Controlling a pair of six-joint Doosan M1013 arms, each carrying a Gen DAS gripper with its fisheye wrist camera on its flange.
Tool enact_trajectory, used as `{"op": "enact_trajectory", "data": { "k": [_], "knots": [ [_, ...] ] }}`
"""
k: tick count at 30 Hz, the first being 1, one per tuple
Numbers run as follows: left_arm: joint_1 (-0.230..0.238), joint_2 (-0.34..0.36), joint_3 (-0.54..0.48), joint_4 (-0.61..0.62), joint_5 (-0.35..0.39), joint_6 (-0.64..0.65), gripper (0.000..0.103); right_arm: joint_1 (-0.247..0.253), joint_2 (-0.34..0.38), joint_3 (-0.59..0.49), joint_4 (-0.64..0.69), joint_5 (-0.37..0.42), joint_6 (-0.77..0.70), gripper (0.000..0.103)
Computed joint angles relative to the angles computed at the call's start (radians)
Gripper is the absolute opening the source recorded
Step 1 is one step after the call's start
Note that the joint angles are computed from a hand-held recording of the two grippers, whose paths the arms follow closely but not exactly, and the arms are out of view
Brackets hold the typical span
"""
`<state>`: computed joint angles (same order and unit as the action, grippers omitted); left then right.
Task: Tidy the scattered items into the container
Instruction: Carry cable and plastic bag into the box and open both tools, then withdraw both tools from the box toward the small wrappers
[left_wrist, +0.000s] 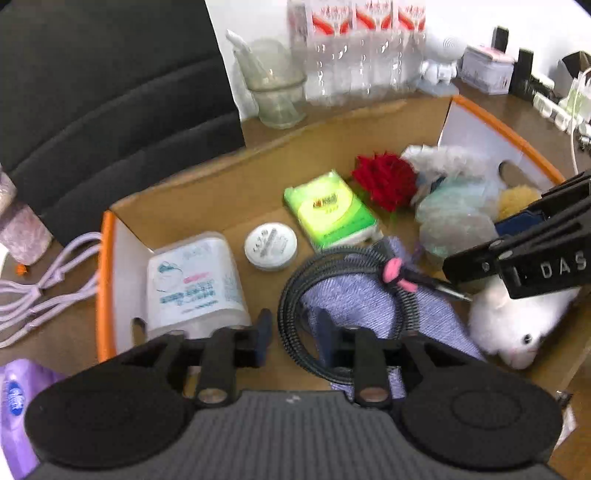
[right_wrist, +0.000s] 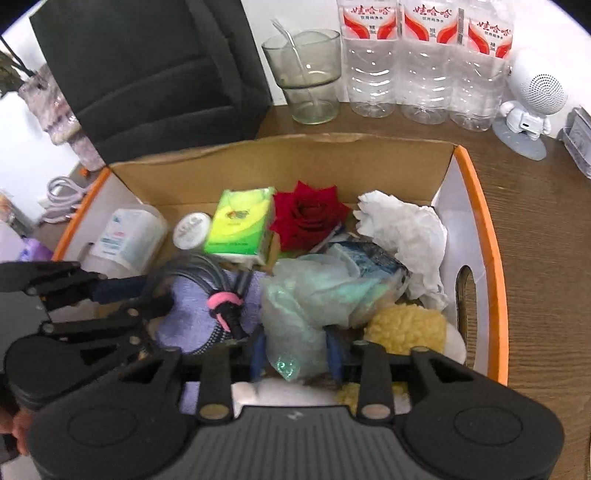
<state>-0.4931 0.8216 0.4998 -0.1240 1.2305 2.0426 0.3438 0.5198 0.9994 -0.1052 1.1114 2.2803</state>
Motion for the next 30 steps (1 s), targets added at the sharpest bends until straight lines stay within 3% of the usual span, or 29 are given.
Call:
{"op": "enact_trajectory", "data": {
  "k": [1,3,7,11,13,16,18,20,22,24,27,30],
  "knots": [
    [0.002,-0.013,0.011,-0.013,-0.012,0.01,0.046,0.0,-0.009,0.001,-0.003,-0.001,0.02,0.053],
    [0.003,-0.03,0.014,-0.014,-0.026,0.004,0.051,0.002,-0.033,0.01,-0.017,-0.027,0.04,0.061],
    [0.006,-0.054,-0.004,0.014,-0.033,-0.052,0.066,0.01,-0.054,-0.022,-0.055,0.01,0.071,0.065],
    [0.017,-0.101,0.038,0.009,-0.081,-0.135,0.09,0.028,-0.058,-0.068,-0.11,0.088,0.086,0.069],
    [0.022,-0.123,0.058,0.003,-0.095,-0.17,0.097,0.039,-0.067,-0.071,-0.137,0.102,0.099,0.077],
    [0.022,-0.15,0.094,0.038,-0.127,-0.27,0.103,0.066,-0.073,-0.07,-0.221,0.122,0.125,0.079],
    [0.014,-0.204,0.199,0.11,-0.228,-0.426,0.103,0.096,-0.084,-0.043,-0.319,0.096,0.159,0.082],
    [0.015,-0.281,0.361,0.118,-0.416,-0.521,0.103,0.132,-0.13,0.069,-0.469,-0.054,0.244,0.097],
    [0.017,-0.356,0.537,0.077,-0.66,-0.501,0.103,0.169,-0.169,0.198,-0.689,-0.193,0.413,0.099],
    [0.006,-0.392,0.63,0.108,-0.782,-0.455,0.103,0.189,-0.177,0.265,-0.808,-0.242,0.516,0.099],
    [-0.009,-0.413,0.691,0.176,-0.846,-0.458,0.103,0.2,-0.178,0.306,-0.874,-0.272,0.595,0.099],
    [-0.002,-0.408,0.68,0.062,-0.808,-0.381,0.103,0.204,-0.171,0.298,-0.866,-0.255,0.602,0.098]
  ]
}}
